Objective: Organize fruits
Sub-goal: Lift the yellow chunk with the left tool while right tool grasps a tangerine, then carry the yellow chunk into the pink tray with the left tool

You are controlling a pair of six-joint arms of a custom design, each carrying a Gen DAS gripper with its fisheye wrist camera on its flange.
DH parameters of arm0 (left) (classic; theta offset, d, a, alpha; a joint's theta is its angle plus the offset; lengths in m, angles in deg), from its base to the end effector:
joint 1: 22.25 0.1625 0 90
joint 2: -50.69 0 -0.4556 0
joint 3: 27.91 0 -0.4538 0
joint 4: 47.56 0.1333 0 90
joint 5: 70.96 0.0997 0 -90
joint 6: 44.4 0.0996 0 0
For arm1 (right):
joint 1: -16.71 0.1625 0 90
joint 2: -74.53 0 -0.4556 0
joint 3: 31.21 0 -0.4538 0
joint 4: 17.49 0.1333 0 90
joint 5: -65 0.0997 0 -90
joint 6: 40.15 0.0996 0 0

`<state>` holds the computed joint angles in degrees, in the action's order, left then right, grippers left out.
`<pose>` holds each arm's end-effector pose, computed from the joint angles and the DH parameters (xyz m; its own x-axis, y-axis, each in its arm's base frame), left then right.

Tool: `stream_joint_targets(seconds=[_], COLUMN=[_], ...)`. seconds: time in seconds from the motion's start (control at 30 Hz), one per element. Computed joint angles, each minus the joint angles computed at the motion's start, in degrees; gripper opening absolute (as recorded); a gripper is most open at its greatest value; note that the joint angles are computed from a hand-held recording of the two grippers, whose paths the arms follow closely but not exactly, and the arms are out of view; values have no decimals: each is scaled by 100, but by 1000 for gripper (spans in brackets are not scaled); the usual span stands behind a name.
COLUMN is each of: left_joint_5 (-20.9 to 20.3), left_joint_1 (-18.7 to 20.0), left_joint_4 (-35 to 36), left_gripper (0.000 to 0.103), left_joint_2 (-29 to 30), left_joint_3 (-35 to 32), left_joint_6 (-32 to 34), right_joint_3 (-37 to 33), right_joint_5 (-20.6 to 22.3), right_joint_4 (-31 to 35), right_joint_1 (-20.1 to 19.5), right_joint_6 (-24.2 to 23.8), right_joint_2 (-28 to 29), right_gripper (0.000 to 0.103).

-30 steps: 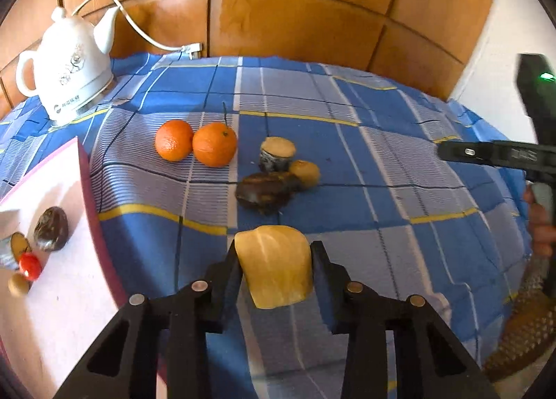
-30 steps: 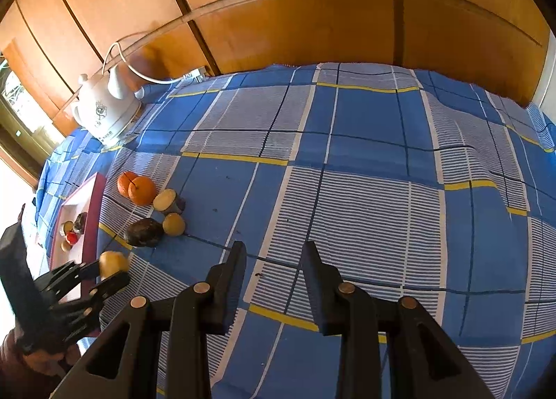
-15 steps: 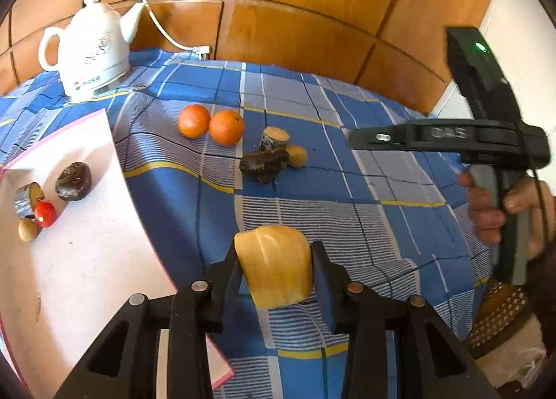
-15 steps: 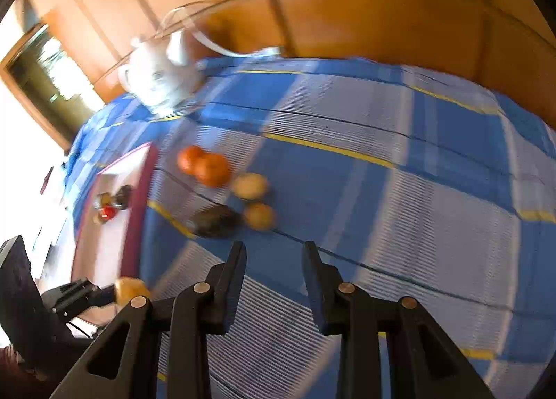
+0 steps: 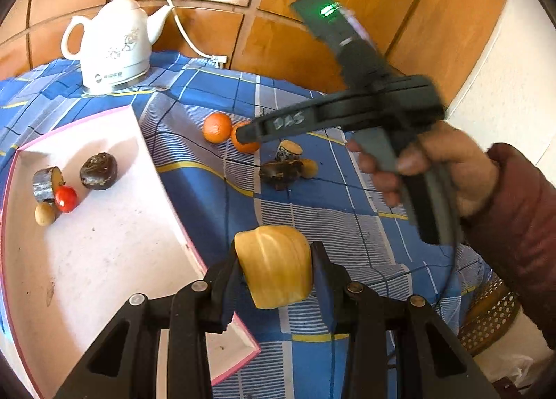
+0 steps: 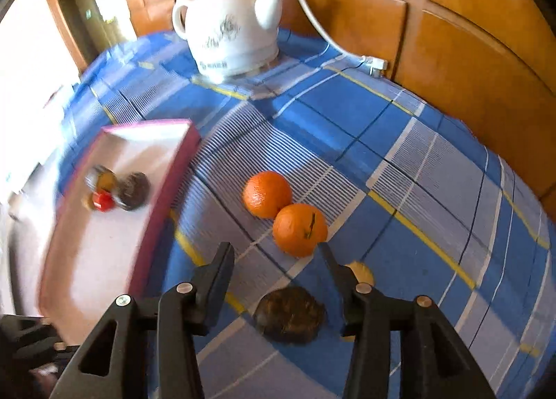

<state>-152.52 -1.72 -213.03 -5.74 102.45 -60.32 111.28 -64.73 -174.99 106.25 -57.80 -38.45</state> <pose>-0.3975 -0.3068 0.0102 -0.5939 0.7933 -0.1337 0.8041 0.5908 -0.0661 0.0669 -0.3433 0.3594 -0.7317 0.1418 0.6667 -0.2262 0.8721 -0.4338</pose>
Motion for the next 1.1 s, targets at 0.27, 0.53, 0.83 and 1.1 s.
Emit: stream_joint_targets(seconds=[0.27,0.53,0.83,1.1], left_joint_5=[9,67,356,1012], left_joint_1=[65,28,45,103], left_joint_4=[8,6,-19,283], left_gripper=[38,38,38,38], left_joint_2=[-54,-103,-369,-674], left_joint_3=[33,57,187,309], left_joint_6=[-89,-113,-241,-648], right_joint_3=[-125,160,582,1152], right_joint_5=[-350,-479,-297,-144], right_joint_4=[-605,-950,-96,839], right_joint_1=[-318,22,709,483], right_joint_6=[-150,-262,552,1118], right_joint_2=[591,302,-1005,-2053], right_gripper=[40,38,38,38])
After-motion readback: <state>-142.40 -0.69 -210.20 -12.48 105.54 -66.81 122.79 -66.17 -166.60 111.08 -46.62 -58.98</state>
